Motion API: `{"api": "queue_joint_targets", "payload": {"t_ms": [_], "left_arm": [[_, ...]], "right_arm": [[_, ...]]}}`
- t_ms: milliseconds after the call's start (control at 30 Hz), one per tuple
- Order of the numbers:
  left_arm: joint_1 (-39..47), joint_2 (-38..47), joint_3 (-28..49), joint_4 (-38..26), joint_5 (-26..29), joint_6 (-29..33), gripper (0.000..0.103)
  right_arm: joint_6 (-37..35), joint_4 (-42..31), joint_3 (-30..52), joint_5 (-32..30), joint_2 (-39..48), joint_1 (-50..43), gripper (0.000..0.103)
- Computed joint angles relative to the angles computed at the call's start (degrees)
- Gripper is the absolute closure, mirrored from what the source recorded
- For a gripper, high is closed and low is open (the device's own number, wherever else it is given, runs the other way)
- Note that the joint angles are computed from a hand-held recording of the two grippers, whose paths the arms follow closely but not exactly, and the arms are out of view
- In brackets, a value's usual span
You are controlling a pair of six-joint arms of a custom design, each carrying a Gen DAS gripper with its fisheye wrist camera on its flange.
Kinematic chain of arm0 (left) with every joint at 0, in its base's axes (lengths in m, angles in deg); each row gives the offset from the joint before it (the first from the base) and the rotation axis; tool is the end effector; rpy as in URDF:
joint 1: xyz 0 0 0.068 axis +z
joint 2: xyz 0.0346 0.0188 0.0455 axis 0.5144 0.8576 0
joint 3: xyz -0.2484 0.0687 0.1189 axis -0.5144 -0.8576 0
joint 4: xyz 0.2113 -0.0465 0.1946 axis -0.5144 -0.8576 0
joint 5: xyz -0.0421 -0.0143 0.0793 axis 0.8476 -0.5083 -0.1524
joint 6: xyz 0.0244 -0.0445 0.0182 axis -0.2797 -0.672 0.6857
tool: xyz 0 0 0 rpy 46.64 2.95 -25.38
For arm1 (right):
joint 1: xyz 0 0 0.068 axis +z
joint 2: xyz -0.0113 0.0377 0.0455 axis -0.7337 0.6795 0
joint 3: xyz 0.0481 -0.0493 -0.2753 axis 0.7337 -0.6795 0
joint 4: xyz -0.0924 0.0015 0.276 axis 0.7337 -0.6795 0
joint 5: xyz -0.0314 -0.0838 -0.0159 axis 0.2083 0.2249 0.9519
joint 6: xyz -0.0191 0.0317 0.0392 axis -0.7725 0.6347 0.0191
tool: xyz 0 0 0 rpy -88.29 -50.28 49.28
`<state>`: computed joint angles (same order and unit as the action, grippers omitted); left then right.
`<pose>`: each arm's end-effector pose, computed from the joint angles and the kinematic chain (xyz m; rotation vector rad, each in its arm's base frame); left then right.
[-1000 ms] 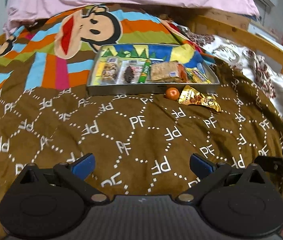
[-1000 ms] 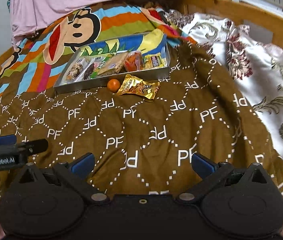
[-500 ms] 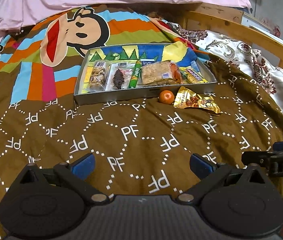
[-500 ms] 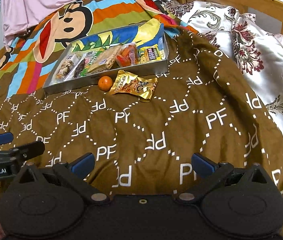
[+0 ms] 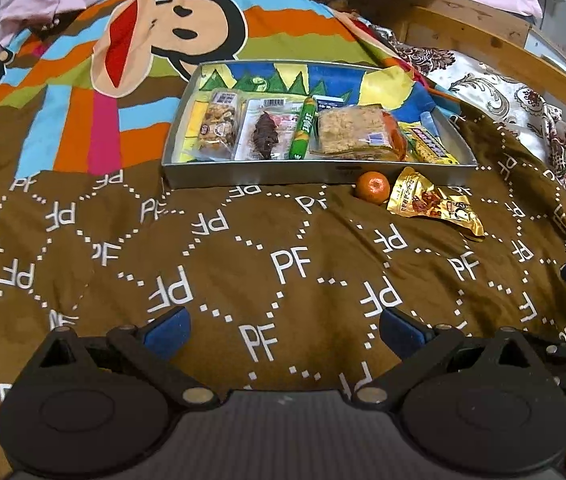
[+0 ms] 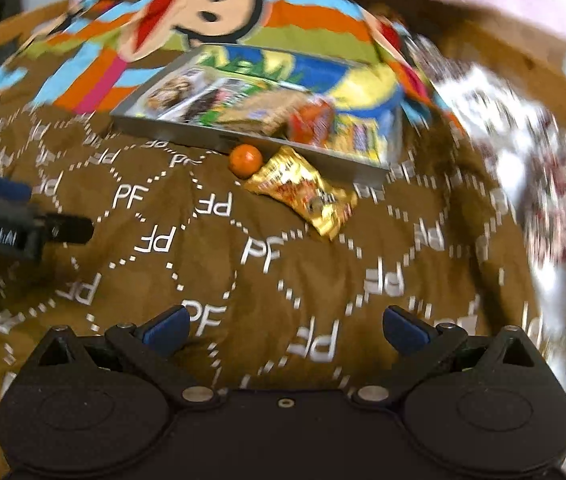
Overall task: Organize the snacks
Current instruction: 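Grasp the orange with the left tool while the right tool grasps the gold pouch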
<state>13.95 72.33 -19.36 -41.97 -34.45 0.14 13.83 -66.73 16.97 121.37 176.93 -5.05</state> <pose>0.2969 -0.0984 0.0892 0.6257 2.4067 -0.3172 0.1662 0.1229 0.0573 0.0360 2.4188 -0.2482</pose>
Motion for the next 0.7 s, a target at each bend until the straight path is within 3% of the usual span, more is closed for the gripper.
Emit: {"api": "queue_joint_targets", "payload": {"t_ms": [67, 200, 267, 400, 700], "left_arm": [[-0.3, 1.6, 1.2, -0.1, 0.2, -0.1, 0.001], [-1.3, 5.5, 3.6, 1.6, 0.2, 0.5, 0.001], [-1.7, 7.3, 4.6, 2.8, 0.3, 0.5, 0.001], [-2.2, 11.5, 6.9, 6.8, 1.5, -0.5, 0.001], [-5.4, 22.1, 15.4, 17.3, 4.1, -5.8, 0.001]], "right_arm": [[-8.2, 4.1, -0.2, 1.7, 1.9, -0.6, 0.001], [-24.4, 19.1, -1.0, 3.6, 9.0, -4.4, 0.001], [-29.1, 24.8, -0.3, 2.9, 12.6, -7.4, 0.001], [-34.0, 31.5, 0.4, -2.8, 15.6, -14.0, 0.001], [-36.3, 36.4, 2.8, -3.0, 21.6, -19.7, 0.001]]}}
